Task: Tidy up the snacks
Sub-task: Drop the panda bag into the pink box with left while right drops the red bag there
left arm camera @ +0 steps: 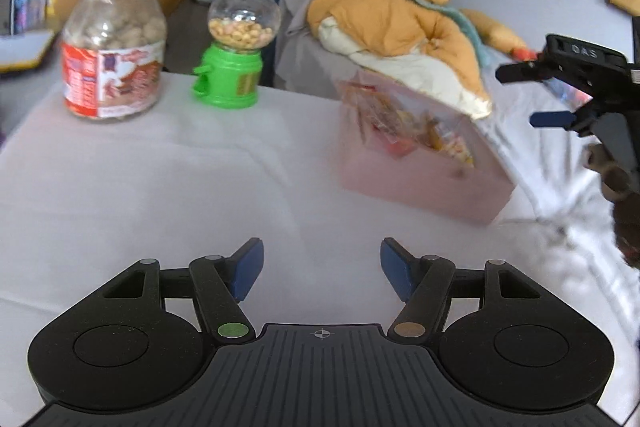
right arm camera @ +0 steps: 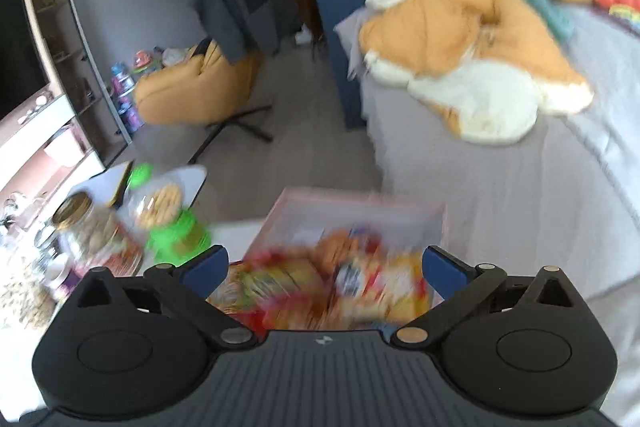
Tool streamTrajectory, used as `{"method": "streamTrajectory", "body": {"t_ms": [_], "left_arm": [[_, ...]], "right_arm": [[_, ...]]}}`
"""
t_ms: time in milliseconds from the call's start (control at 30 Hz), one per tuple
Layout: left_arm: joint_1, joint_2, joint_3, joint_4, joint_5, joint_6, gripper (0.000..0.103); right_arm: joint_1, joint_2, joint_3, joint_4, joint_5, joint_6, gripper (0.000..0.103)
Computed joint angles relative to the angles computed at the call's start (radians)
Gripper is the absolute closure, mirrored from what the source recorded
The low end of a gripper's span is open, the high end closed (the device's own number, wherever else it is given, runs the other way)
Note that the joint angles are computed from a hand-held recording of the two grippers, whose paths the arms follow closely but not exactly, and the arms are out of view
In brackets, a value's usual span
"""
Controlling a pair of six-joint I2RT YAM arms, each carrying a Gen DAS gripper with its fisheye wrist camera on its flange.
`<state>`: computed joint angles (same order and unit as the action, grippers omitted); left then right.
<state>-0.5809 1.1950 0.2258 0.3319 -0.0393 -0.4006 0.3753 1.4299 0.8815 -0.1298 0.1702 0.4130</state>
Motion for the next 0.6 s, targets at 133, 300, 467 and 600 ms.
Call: {"method": "streamTrajectory", "body": {"t_ms": [133, 300, 467, 600], "left_arm": [[-0.112, -0.128, -0.064, -0.096, -0.141, -0.013, 0.033], [-0.32, -0.211, -0.135, -0.151, -0.327, -0.147, 0.033], [-0.47, -0.012, -0.131, -0.007, -0.501, -0.26, 0.033], [-0.533, 0.144, -0.06, -0.004, -0.612, -0.283, 0.033]], "right_arm": [[0.136, -0.052, -0.19, 0.076, 0.086, 0.086, 0.0], [0.412, -0.003, -0.335, 0.133, 0.31, 0.24, 0.0], [0.577, 0.132, -0.372, 0.177, 0.396, 0.392, 0.0], [0.633, 0.249, -0.325, 0.141, 0.469, 0.438, 0.0]]}}
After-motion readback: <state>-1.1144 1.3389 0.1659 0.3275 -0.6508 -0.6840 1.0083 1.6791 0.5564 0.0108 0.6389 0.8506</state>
